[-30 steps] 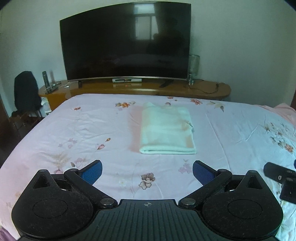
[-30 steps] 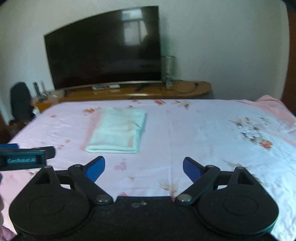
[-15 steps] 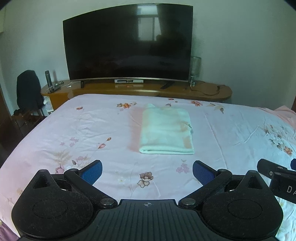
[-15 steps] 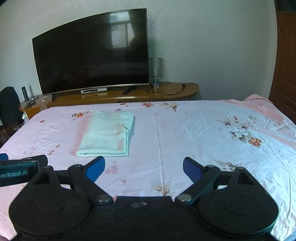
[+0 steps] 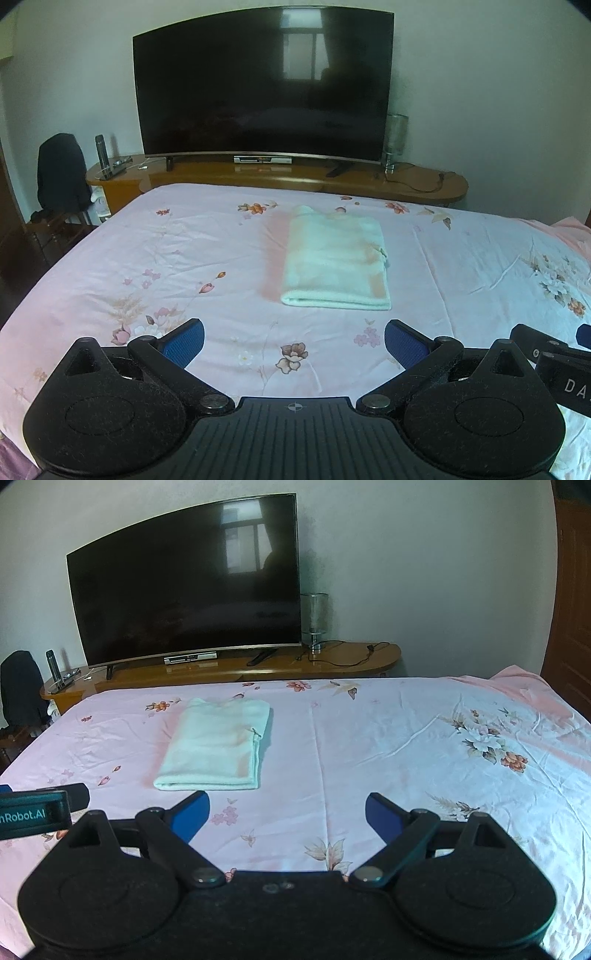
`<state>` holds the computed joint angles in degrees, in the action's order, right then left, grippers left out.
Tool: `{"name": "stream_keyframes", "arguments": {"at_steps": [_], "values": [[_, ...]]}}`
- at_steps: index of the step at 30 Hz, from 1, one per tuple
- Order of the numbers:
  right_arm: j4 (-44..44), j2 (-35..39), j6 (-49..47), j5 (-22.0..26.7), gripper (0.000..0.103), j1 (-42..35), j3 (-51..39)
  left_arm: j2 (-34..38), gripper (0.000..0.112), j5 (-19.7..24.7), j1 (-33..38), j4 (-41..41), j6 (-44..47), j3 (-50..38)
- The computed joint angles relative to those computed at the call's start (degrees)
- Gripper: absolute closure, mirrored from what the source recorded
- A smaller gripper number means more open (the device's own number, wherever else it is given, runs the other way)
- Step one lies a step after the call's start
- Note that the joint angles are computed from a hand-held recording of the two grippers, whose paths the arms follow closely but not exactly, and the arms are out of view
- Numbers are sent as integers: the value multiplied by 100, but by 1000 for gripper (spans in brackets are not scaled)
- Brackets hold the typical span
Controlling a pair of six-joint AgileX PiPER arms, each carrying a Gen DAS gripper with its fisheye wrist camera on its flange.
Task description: Fold small clothes
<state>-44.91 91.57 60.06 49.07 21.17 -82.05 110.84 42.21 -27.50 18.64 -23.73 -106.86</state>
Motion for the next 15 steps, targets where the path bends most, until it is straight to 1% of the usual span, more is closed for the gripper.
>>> {"name": "stream_keyframes", "arguments": {"at_steps": [15], "values": [[193, 37, -185, -61, 12, -106, -39, 159, 10, 114, -18, -60, 70, -233]]}}
